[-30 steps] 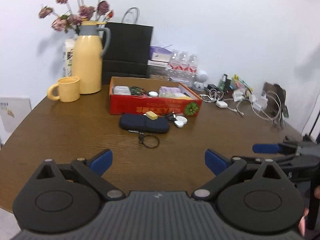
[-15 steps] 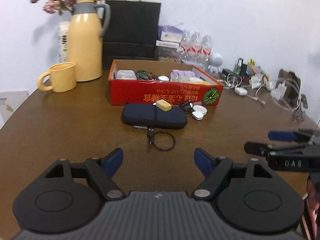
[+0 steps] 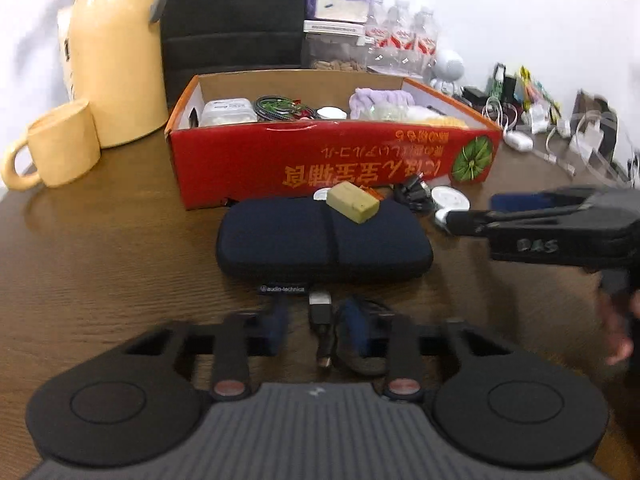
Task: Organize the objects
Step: 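Grasp the black USB cable with left tool while right tool grasps a white lid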
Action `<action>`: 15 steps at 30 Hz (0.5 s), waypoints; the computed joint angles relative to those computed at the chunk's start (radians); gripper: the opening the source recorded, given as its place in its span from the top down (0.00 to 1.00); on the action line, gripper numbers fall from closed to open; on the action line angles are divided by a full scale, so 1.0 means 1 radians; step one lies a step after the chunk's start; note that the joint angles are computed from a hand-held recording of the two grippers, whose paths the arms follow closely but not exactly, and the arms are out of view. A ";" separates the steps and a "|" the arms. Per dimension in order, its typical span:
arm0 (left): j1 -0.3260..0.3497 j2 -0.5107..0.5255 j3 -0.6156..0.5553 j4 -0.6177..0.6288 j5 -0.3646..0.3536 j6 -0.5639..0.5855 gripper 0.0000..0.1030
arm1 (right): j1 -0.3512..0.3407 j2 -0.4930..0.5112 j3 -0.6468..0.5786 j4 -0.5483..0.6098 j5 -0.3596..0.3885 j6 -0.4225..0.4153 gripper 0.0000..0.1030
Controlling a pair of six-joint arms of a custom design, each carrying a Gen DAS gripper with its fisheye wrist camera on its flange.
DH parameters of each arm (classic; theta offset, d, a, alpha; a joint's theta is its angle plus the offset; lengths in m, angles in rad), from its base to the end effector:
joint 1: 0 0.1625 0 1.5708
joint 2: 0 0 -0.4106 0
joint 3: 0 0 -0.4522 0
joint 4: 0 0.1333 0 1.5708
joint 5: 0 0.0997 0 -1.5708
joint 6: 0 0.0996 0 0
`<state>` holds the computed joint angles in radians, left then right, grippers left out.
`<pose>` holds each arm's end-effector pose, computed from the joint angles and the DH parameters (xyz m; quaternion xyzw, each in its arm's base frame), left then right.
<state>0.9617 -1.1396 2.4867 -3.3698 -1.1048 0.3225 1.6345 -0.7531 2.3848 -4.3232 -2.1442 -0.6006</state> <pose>-0.0831 -0.4303 0.0581 0.3797 0.8705 -0.2479 0.1916 0.1040 -0.3849 0.0453 0.1229 -0.8171 0.4280 0.3662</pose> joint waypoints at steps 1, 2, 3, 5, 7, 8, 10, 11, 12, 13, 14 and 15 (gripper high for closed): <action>0.003 -0.009 0.001 0.010 -0.008 -0.011 0.86 | -0.015 -0.006 -0.003 0.017 0.021 0.007 0.47; 0.002 -0.015 0.008 0.005 -0.008 -0.013 0.87 | -0.021 -0.009 -0.010 0.040 0.019 0.025 0.52; -0.005 -0.013 0.014 -0.006 -0.001 -0.015 0.87 | -0.021 -0.011 -0.017 0.066 0.009 0.035 0.64; -0.019 -0.015 0.034 -0.032 0.018 -0.022 0.88 | -0.021 0.010 -0.029 0.055 0.006 0.011 0.72; -0.039 -0.028 0.059 -0.052 0.035 -0.044 0.88 | -0.024 0.024 -0.029 0.028 0.019 -0.013 0.75; -0.048 -0.031 0.069 -0.066 0.042 -0.056 0.88 | -0.019 0.025 -0.028 0.026 0.011 -0.009 0.75; -0.072 -0.070 0.101 -0.067 0.056 -0.103 0.88 | -0.004 0.019 -0.016 0.025 -0.010 0.002 0.75; -0.083 -0.097 0.120 -0.065 0.056 -0.118 0.88 | 0.008 0.019 -0.005 0.017 -0.022 0.007 0.75; -0.099 -0.129 0.144 -0.064 0.058 -0.134 0.88 | 0.020 0.022 0.008 -0.007 -0.028 0.007 0.75; -0.116 -0.171 0.171 -0.051 0.062 -0.150 0.88 | 0.039 0.026 0.026 -0.033 -0.041 0.019 0.75; -0.132 -0.211 0.194 -0.031 0.065 -0.163 0.88 | 0.056 0.028 0.045 -0.049 -0.052 0.033 0.75; -0.153 -0.253 0.219 -0.012 0.072 -0.179 0.88 | 0.073 0.028 0.067 -0.067 -0.059 0.048 0.75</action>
